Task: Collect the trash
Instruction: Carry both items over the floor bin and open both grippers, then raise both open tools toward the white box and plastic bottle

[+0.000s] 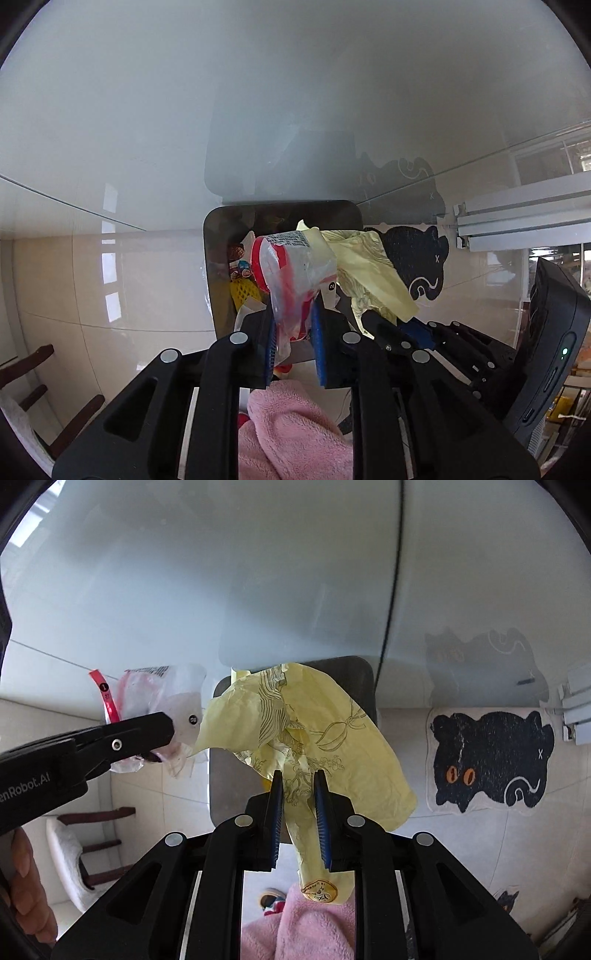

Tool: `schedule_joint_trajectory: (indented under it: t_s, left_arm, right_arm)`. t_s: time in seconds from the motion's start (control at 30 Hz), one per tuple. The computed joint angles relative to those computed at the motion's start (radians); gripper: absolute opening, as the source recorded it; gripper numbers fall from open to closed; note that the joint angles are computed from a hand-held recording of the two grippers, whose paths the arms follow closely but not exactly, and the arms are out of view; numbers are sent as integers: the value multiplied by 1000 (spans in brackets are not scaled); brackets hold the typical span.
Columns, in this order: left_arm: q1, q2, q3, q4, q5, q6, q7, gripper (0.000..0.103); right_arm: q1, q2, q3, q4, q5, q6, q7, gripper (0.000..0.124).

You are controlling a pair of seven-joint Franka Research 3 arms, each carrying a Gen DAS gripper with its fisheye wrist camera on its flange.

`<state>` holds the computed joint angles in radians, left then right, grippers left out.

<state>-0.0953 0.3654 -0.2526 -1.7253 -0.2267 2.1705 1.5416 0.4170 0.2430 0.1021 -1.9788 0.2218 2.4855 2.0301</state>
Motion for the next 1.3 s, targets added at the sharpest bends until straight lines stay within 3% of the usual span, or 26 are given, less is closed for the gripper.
schedule_joint_trajectory:
  t_s: [0.07, 0.13, 0.17, 0.27, 0.43, 0.5, 0.7, 0.97, 1.13, 1.3]
  left_arm:
    - [1, 23, 1, 30, 3, -14, 0, 24]
    - [-1, 36, 3, 49, 10, -18, -8, 28]
    - [-4, 44, 4, 61, 17, -22, -16, 31]
    - [-4, 52, 2, 84, 27, -34, -26, 37]
    - [-4, 41, 0, 98, 31, -43, -32, 57]
    - [1, 26, -1, 93, 23, -43, -29, 73]
    - [3, -40, 5, 104, 12, -61, -42, 92]
    - [3, -230, 36, 100, 9, -111, -2, 95]
    - [-11, -294, 58, 156, 35, -96, -32, 95]
    - [-13, -286, 73, 264, 69, -81, -50, 95]
  right_arm:
    - [-5, 13, 2, 16, 6, -10, -17, 22]
    - [-6, 18, -1, 24, 10, -11, -18, 44]
    - [-8, 15, -1, 18, 17, 2, -20, 65]
    - [-8, 12, -8, 22, 2, -13, -15, 67]
    - [-5, -29, -18, 4, -63, -49, -13, 80]
    - [-7, -61, -19, -10, -83, -65, -7, 84]
    - [-22, -165, -9, -12, -116, -146, -8, 89]
    - [-52, -349, 13, 12, -185, -226, -32, 99]
    - [-85, -410, 21, 66, -193, -198, -52, 99]
    - [-113, -413, 28, 148, -224, -103, -64, 100]
